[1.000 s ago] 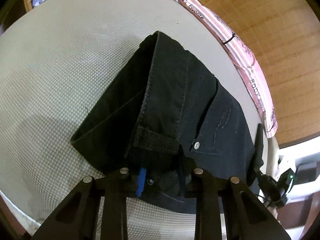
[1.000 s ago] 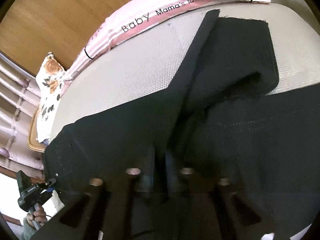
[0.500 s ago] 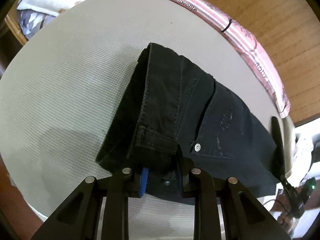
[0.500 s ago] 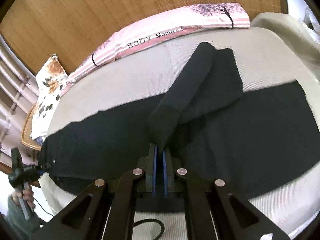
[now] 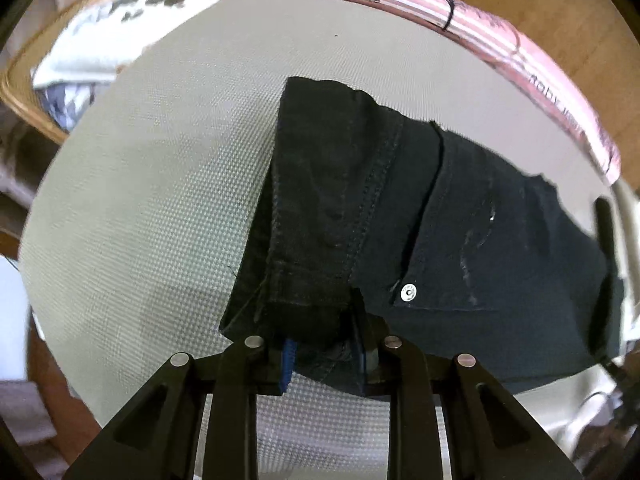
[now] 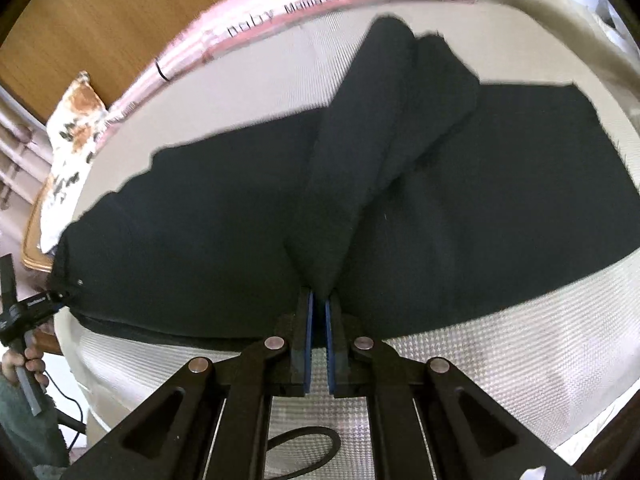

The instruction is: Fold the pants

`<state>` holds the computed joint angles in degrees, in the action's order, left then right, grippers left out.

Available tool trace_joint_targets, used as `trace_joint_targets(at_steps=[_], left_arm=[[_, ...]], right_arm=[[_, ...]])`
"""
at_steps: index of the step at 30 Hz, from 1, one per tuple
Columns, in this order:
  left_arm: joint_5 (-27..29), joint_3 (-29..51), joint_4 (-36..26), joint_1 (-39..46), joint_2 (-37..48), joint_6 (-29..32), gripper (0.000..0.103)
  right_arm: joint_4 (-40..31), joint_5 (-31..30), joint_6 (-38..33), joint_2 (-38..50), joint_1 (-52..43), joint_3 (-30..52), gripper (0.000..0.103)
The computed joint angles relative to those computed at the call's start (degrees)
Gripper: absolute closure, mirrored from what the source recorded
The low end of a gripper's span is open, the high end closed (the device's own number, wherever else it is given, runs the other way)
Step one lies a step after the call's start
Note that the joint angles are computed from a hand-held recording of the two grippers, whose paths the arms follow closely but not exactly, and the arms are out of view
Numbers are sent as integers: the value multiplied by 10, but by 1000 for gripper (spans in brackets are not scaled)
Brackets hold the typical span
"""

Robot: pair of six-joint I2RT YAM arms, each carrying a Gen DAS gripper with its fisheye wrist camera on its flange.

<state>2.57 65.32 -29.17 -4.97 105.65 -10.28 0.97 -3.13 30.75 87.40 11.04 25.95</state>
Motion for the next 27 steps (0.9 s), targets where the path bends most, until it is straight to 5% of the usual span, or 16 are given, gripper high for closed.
trace_joint_targets(at_steps=[8,12,15,20,27], left_arm=[[-12,-11,-18,-7,-34,-14,69],[31,-32,-65,13,-95,-15,66],[15,-55,-81,3,-153,-7,66],[-67,-111,-19,-108,-252,64,66],[16,-73,81,-298,-152,95,66]], right_arm=[[2,-27,6,8,-20,1,90],[-12,-49,12,-30,-37,-14,63],[-45,-67,-4,-77,-57,-21,62],[-141,-115,-71,-171,-138,-16,62],[-204,-201,-166,-205,-290,33,63]])
